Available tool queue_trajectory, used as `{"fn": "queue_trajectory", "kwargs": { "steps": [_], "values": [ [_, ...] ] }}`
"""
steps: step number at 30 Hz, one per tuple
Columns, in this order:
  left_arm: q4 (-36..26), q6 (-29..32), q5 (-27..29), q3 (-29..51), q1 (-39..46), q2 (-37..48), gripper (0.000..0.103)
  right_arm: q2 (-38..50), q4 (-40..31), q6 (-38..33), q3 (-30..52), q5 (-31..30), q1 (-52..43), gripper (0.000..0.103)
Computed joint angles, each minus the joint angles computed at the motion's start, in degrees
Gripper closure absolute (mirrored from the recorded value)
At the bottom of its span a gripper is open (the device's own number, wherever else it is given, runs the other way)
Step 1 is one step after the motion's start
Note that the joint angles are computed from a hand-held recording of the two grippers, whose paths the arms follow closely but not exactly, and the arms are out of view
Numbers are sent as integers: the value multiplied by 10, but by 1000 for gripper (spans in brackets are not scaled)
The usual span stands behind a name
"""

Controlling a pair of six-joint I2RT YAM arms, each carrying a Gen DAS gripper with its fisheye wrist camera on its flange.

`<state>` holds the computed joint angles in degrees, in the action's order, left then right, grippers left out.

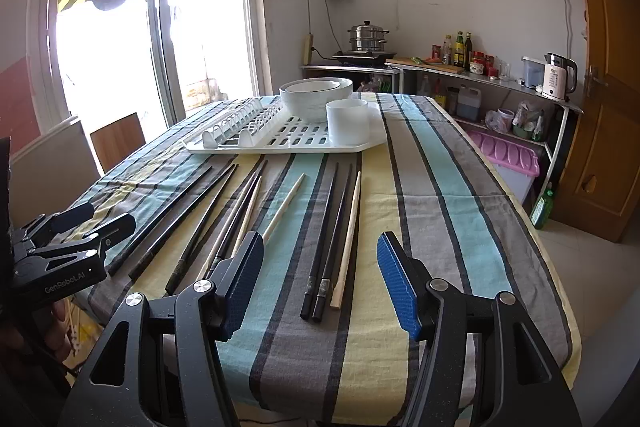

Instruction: Organize utensils

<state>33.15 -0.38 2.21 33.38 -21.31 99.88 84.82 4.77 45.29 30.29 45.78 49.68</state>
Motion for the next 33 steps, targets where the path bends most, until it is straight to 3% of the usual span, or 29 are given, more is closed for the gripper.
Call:
{"fn": "queue_trajectory", "kwargs": {
  "steps": [33],
  "values": [
    [9, -4, -8, -19, -11, -15, 19, 13, -11, 17, 12, 13, 16, 43]
  ]
}}
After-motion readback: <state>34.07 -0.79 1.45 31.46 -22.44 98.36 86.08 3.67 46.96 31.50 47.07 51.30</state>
